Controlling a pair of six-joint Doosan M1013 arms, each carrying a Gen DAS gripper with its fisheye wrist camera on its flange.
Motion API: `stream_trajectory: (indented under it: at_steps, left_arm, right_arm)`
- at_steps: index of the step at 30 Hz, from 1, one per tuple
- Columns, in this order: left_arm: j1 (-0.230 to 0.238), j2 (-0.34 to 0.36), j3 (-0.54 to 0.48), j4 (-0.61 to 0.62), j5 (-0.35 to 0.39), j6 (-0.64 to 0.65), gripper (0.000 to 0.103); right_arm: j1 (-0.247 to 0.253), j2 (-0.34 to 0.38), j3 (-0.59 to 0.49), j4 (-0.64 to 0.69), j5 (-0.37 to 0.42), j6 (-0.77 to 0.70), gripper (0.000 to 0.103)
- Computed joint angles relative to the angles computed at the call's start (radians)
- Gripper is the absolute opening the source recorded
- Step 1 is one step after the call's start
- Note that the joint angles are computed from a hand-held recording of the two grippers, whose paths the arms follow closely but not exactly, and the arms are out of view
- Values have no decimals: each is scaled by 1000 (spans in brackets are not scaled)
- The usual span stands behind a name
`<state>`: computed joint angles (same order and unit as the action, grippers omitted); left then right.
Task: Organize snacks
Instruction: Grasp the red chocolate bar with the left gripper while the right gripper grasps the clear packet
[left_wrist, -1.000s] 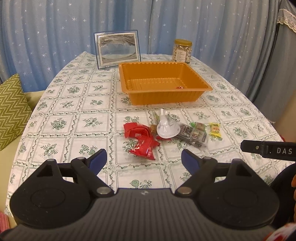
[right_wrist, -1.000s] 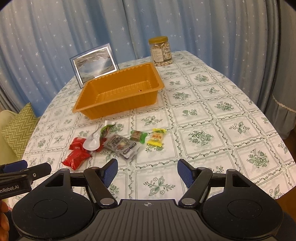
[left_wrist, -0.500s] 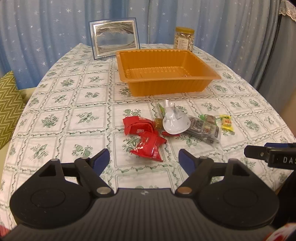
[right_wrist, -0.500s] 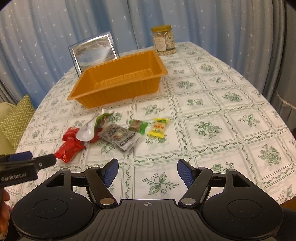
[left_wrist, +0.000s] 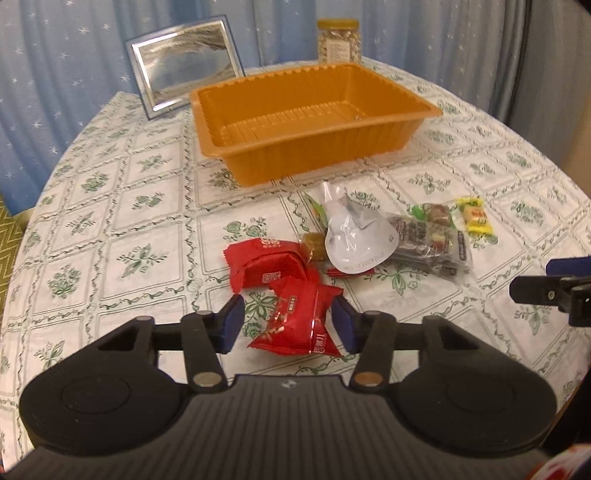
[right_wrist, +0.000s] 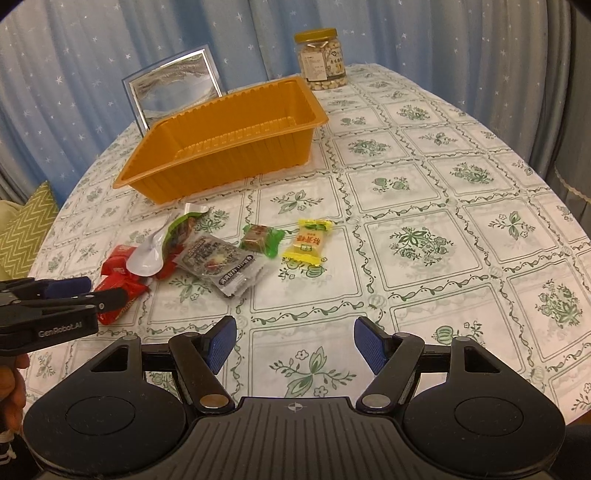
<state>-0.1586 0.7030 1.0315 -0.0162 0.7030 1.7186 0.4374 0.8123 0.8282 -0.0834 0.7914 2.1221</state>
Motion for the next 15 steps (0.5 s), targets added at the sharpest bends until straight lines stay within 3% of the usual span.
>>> stream_trajectory:
  at_steps: [3,4,9,15]
  left_arm:
    - [2,7,-9,-23,15,24,38]
    - [1,7,-9,-22,17,19,31]
    - [-2,-11,20,-2,1,-41,27]
    - [3,-42,60,15,-32,-129,27]
  right_arm:
    - [-2,6,-8,6,3,-8,71]
    - [-2,9,-12,7,4,-12,71]
    - [-5,22,-31,34,-13,-83,71]
    - [-16,64,-98,157,-41,-343,71]
